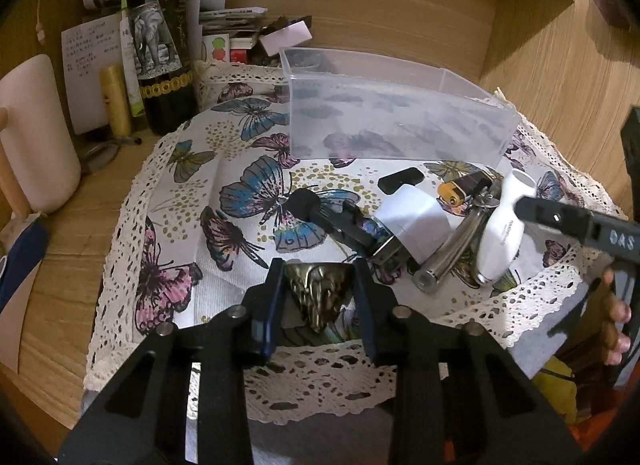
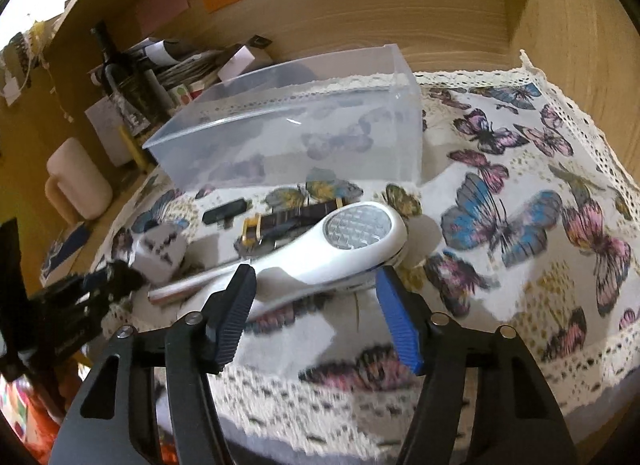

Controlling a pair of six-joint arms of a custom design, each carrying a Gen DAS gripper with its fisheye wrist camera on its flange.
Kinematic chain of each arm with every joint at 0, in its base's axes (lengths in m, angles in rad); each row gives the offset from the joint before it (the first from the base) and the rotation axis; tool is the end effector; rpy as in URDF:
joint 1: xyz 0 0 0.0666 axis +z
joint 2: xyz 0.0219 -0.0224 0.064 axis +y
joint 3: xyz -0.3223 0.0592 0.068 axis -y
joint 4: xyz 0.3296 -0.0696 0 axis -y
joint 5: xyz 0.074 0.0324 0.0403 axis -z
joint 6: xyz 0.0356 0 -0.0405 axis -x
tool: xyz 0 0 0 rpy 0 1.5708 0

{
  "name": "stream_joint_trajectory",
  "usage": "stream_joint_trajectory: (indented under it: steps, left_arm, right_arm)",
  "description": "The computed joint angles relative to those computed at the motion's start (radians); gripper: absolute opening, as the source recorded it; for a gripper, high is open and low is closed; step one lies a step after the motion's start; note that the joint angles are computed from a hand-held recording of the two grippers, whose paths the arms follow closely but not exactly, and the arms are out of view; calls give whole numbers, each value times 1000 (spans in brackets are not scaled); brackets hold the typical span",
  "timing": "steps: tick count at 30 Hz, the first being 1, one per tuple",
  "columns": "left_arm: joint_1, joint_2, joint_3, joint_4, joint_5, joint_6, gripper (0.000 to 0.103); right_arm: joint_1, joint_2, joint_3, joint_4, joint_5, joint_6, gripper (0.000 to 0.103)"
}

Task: Organize rigid objects
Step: 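Grasp the small dark cup with the left gripper while the right gripper grasps the white handheld device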

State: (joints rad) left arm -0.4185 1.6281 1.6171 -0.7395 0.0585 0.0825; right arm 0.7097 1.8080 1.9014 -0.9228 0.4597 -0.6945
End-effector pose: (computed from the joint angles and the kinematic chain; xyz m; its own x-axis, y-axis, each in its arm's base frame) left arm 0.4721 -0.2127 0.3700 -0.6577 0.2025 -0.7256 0.3919 0.9146 -0.1000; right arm 0.4378 0.3547 0.3804 -0.6581 0.1908 -0.7283 0.0840 0.9799 0.1808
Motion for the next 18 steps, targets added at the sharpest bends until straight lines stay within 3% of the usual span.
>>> stream_joint_trajectory:
  steps: [9, 14, 18]
  left_arm:
    - [9, -7, 3, 34, 18, -7, 33]
    - [16, -9, 9, 50, 28, -14, 33]
    - [21, -9, 12, 59, 36, -18, 33]
  right_arm:
    - [-60, 122, 201, -141, -63, 1, 58]
    - [-78, 125, 226, -181, -89, 26, 48]
    - [-69, 134, 264, -254, -45, 93, 36]
